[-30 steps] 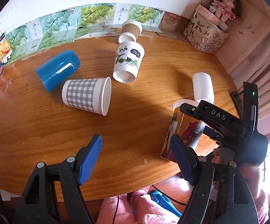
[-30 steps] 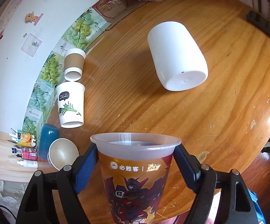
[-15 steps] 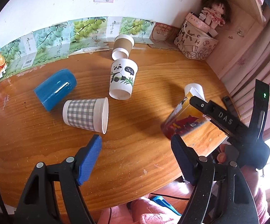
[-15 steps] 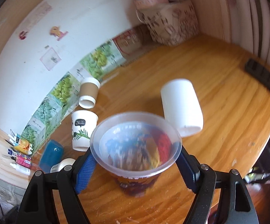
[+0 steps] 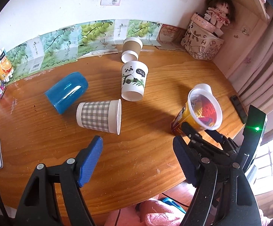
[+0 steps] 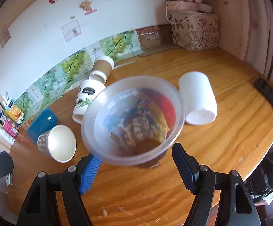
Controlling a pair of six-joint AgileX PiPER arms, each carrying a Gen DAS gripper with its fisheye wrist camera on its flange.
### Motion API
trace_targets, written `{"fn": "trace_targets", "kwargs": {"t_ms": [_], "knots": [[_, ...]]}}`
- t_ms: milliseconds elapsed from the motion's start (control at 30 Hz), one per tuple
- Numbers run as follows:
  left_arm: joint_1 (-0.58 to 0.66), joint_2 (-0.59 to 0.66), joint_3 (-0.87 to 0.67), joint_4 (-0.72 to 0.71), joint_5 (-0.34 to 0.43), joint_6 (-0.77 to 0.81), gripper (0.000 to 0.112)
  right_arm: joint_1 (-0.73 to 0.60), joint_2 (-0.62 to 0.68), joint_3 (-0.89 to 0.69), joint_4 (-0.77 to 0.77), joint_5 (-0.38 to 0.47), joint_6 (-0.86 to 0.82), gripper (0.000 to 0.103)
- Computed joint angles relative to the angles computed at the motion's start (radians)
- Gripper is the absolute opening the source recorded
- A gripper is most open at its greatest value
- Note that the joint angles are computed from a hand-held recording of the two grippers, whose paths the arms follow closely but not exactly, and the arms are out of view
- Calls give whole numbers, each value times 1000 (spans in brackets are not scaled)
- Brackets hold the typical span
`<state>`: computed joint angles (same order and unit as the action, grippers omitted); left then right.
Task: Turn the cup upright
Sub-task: 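Lower the upright printed cup onto the desk and open the right tool, then withdraw the right tool up and away from the upright cup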
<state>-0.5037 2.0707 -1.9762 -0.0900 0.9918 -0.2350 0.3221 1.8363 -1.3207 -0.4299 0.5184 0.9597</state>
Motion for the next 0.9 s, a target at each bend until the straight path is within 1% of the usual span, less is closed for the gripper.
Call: {"fn": "trace_targets", "kwargs": {"t_ms": [167,233,267,300,400,533,600,633,700,833,900], "knots": [[-4,-16,34,5,-5,6,80,13,-20,45,48,-37,-37,76],[-5,-23,46,5,-9,5,80,13,-24,52,104,-35,-86,76],[-8,-23,45,8,-6,0,80,6,-28,57,159,-36,-134,76],[-9,-26,46,9,-4,-2,80,0,-33,58,212,-27,-180,76],[-18,-31,52,15,-6,-17,80,-5,-55,66,277,7,-255,76],[-49,-26,32,52,11,-24,80,-12,-99,67,307,99,-357,76],[-73,-34,32,87,7,-42,80,-18,-143,81,297,144,-413,77],[-83,-39,33,100,3,-54,80,-26,-161,81,298,177,-450,80],[-103,-47,33,122,-5,-85,80,-48,-212,98,305,226,-519,80],[-153,-58,29,193,-11,-181,80,-100,-307,118,344,303,-652,82],[-184,-65,22,249,-1,-260,80,-129,-348,108,373,342,-722,83]]}}
